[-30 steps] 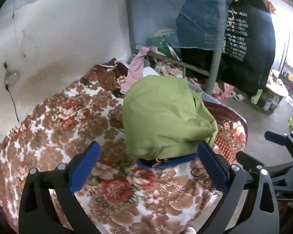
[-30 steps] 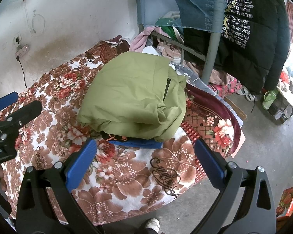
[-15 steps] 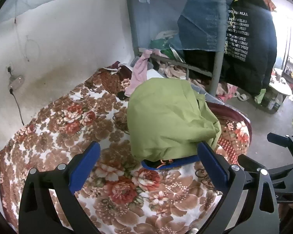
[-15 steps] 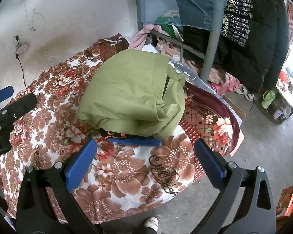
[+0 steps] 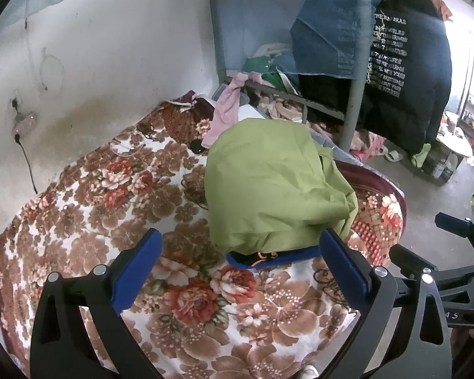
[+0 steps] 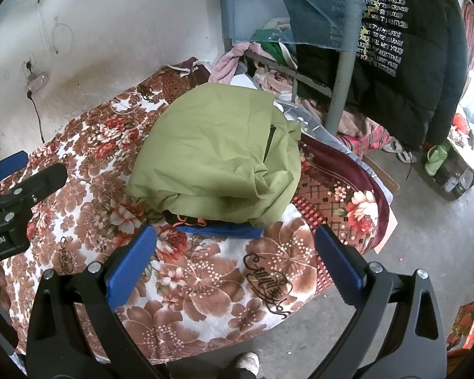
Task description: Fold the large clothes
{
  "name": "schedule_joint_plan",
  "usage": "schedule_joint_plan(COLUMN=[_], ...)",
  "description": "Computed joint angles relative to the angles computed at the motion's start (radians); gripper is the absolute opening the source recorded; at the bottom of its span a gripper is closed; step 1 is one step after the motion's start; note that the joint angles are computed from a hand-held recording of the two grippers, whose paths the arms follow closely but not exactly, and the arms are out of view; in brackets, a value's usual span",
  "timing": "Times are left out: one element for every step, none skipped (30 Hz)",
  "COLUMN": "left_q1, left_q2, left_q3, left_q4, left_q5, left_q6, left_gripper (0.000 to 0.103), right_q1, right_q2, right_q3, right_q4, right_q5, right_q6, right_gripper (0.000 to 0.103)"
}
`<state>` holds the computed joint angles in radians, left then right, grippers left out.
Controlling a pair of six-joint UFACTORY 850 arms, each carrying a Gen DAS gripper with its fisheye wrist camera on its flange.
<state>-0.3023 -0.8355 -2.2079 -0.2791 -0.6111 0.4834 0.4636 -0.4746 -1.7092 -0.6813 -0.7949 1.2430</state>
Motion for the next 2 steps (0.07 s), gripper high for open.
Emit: schedule_joint_plan(left_q1=[0.001,0.002], left_q2=[-0.002,-0.002], left_q3=[-0.003,-0.004], left_q4=[-0.007,-0.012], left_q5=[-0.005,-0.008], left_q6=[0.006,0.009], left_gripper=[0.098,0.098], right_q1=[0.0,0.001], right_q2=[0.001,0.001], right_q3=[0.001,0.0], right_q4=[0.002,0.004], right_q5=[-0.001,-0.001], right_q6=[-0.001,-0.001], right_gripper=[0.098,0.098])
